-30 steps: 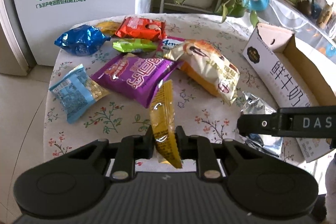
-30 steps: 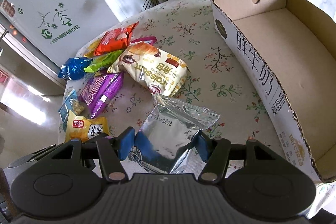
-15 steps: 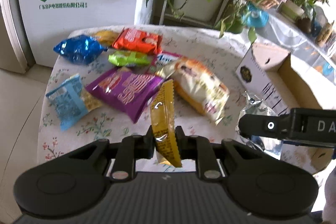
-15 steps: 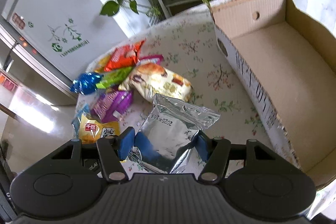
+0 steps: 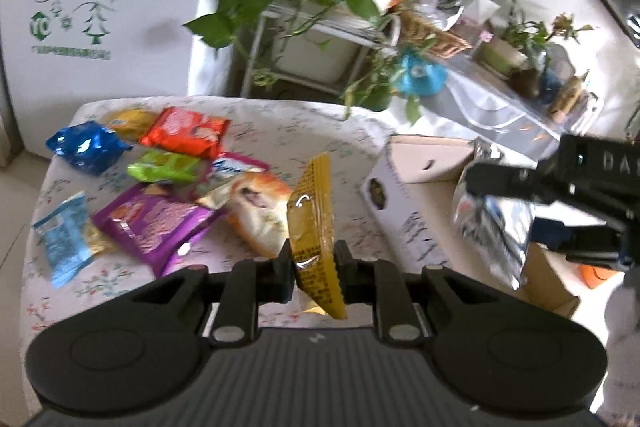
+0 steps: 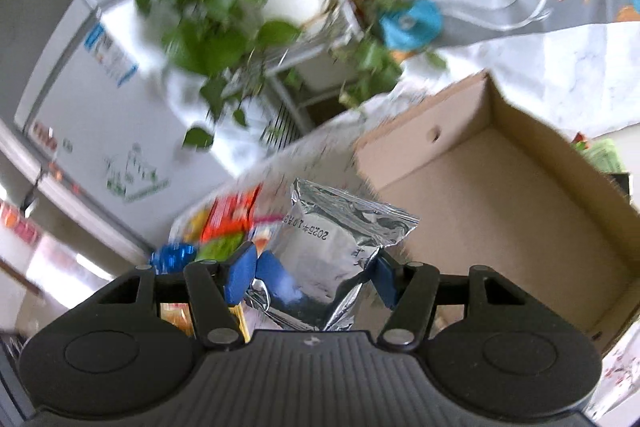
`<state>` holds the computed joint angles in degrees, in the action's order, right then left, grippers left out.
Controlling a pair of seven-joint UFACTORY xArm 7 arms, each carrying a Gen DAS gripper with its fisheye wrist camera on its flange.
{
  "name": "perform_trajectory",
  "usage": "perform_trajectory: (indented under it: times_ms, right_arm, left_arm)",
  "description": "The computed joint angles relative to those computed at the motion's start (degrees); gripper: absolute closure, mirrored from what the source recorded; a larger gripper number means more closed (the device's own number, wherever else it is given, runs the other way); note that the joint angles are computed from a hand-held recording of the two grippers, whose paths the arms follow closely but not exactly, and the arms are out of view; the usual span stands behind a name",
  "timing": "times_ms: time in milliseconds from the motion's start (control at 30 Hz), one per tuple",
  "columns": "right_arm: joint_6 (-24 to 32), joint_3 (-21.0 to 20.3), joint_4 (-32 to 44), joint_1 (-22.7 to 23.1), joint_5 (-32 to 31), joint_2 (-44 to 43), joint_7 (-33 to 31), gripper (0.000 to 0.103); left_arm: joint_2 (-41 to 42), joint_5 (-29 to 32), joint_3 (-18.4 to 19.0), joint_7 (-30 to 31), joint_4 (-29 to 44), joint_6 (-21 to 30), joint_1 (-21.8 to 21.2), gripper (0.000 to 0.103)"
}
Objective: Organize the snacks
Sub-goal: 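Carry both packets over the cardboard box and open both tools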
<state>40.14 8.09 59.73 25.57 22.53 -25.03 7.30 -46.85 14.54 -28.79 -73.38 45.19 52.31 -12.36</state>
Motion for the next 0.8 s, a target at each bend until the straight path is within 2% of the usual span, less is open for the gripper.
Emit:
perform_trajectory:
  times_ms: [133, 433, 667, 800]
  right_arm:
    - [-1.65, -0.95, 0.18, -1.18, -0.02, -0.18, 0.59, 0.036]
    - [-1.00, -1.93, -0.10, -4.58, -1.56, -0.93, 4.15, 0.036]
    - [-1.60, -2.25, -0.62, -6.68, -3.10, -1.73, 7.92, 0.036]
    - [-1.65, -2.73, -0.61, -7.47, -3.28, -1.59, 10.03, 0.036]
  left_arm:
    - [3.03, 1.08, -1.03, -0.24, 2.37, -2.14, 0.99, 0.086]
    - [12.49, 4.57, -2.60, -3.01, 7.67, -8.31, 2.39, 0.086]
    - [21.45, 8.65, -2.16, -5.96, 12.37, -12.49, 0.83, 0.086]
    - [26.12, 11.74, -1.50, -7.59, 15.30, -13.15, -0.97, 0.085]
